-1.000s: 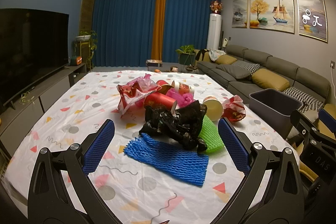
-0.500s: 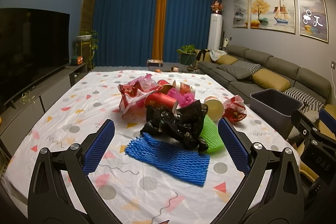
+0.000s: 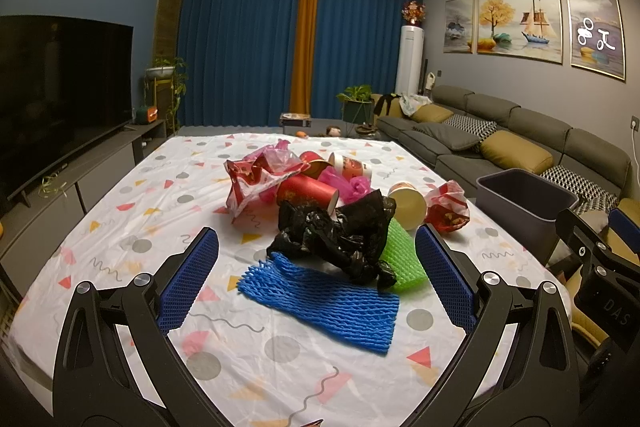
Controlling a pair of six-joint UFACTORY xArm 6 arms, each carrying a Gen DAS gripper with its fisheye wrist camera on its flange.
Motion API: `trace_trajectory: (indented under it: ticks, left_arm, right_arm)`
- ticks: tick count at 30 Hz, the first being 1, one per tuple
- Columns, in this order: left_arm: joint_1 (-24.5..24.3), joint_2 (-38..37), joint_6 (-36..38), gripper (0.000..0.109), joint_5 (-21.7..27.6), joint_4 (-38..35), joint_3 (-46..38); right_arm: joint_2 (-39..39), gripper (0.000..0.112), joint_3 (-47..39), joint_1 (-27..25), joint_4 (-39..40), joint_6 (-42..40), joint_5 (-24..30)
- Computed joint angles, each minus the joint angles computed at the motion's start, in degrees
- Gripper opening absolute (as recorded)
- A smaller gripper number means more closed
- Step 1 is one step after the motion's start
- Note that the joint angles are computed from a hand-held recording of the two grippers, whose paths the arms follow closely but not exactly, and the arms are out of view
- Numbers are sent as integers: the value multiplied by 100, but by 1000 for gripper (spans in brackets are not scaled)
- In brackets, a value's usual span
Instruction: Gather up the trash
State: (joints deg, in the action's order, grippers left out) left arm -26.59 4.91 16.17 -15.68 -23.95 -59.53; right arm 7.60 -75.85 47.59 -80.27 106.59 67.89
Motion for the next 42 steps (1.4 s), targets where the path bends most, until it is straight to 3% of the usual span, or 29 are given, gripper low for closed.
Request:
trace_trajectory:
  ticks: [16,18,21,42]
  left_arm:
    - [-9,8,17,97,-6,-24,1]
    - [3,7,-66,97,-7,58,9]
    - [167,64,-757,97,-124,816,127]
    - [161,208,-963,97,-143,1048,53]
  right_arm:
    - [-11,98,35,-48,28,35,-94]
    - [3,98,29,-55,28,42,-101]
    - [-6,98,41,-55,23,47,-105]
    - [-20,98,93,-132,-30,109,-205]
